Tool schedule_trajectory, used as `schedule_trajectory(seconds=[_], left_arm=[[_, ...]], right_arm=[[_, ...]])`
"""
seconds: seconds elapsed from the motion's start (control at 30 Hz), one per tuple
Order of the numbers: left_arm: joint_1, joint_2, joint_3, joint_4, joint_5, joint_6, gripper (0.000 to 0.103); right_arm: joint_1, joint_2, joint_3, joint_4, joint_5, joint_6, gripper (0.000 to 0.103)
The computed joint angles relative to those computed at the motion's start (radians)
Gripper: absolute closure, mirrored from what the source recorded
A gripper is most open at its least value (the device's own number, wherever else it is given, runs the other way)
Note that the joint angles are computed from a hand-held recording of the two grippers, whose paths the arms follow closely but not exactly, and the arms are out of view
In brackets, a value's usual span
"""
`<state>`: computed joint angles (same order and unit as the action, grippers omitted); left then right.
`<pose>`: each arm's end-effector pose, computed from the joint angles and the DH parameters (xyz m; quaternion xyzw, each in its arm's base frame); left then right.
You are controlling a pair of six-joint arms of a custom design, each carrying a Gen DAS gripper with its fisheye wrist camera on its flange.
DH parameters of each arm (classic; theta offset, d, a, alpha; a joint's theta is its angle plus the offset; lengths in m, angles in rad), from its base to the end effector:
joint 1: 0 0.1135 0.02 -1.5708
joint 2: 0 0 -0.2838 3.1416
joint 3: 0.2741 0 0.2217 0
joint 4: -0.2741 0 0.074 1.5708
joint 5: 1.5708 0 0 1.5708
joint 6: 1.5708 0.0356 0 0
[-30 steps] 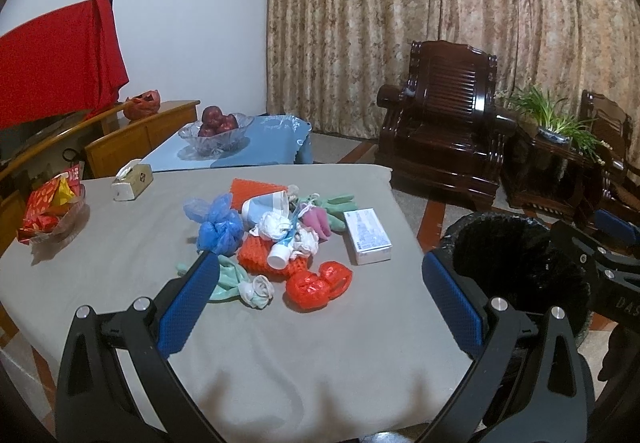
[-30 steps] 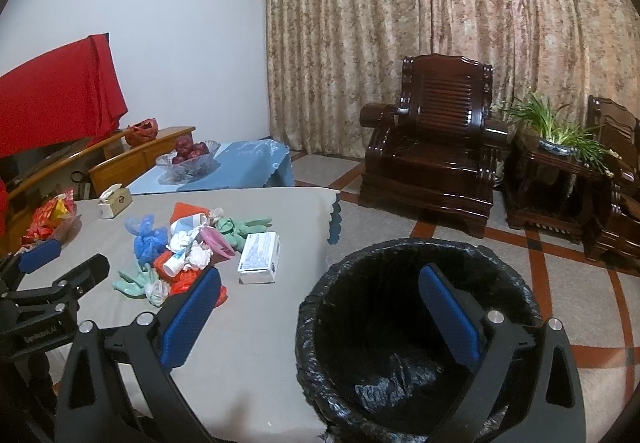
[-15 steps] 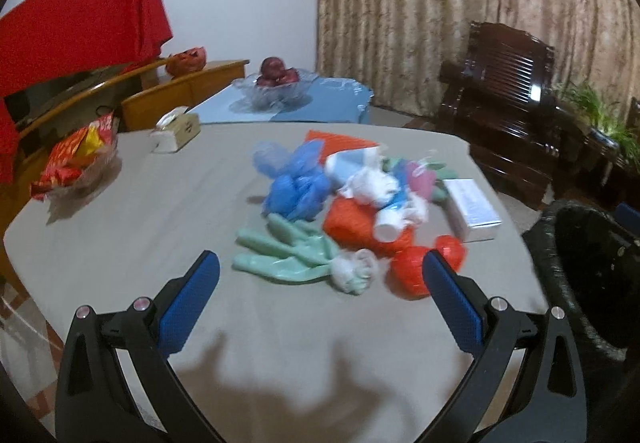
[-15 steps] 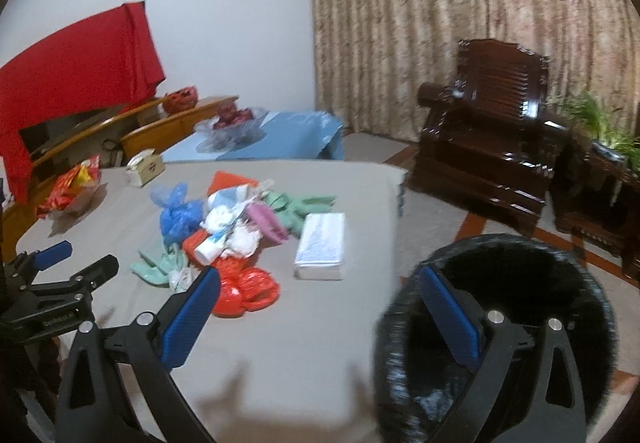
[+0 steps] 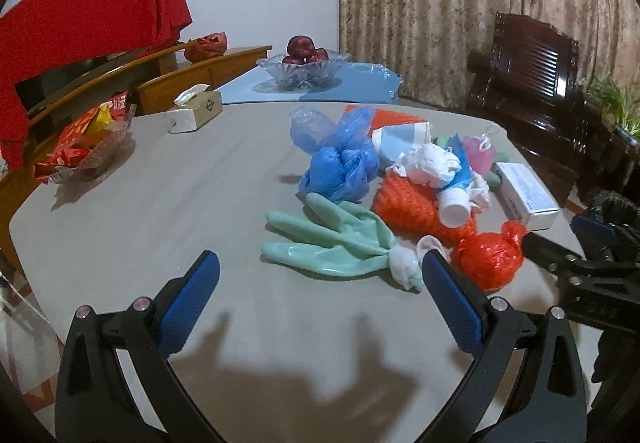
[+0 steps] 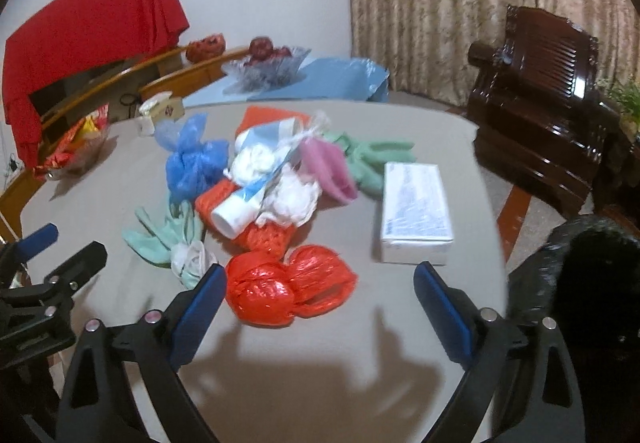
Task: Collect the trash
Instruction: 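Reach the right gripper to the red plastic bag and grasp it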
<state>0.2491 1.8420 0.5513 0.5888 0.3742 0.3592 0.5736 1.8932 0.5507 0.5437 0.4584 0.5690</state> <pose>0.2886 0.0600 0.1292 0.1272 0.8856 -0.0371 0.4451 0.2526 0.1444 0.1125 0.0835 0.9024 0.0212 0.4222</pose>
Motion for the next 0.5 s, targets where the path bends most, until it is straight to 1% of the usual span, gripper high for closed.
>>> schedule_trajectory(seconds=[0.3, 0.37, 0.4, 0.43, 0.47, 0.5], left_arm=[[-0.03, 0.077, 0.051, 0.015, -0.04, -0.034, 0.005], [-0.037, 0.091, 0.065, 0.001, -0.046, -0.034, 0.005], [-0.039, 0.097, 0.067, 0.005, -0.047, -0.037, 0.005], [-0.043, 0.102, 0.068, 0.009, -0.052, -0.04, 0.005], [-0.046, 0.105, 0.071, 0.006, -0.057, -0.042, 0.005], [-0.051, 0.108, 0.078, -0.003, -0.064, -0.044, 0.005]], right_arm=[[-0.035, 0.132, 0.103, -0.027, -0.087, -0.022, 0.01], [-0.039, 0.145, 0.11, -0.017, -0.109, -0.03, 0.014], [-0.048, 0.148, 0.108, -0.003, -0.151, -0.037, 0.023], [-0.058, 0.153, 0.102, 0.019, -0.198, -0.046, 0.036], [-0.068, 0.157, 0.097, 0.042, -0.258, -0.064, 0.043], [-0.068, 0.158, 0.096, 0.044, -0.28, -0.073, 0.056]])
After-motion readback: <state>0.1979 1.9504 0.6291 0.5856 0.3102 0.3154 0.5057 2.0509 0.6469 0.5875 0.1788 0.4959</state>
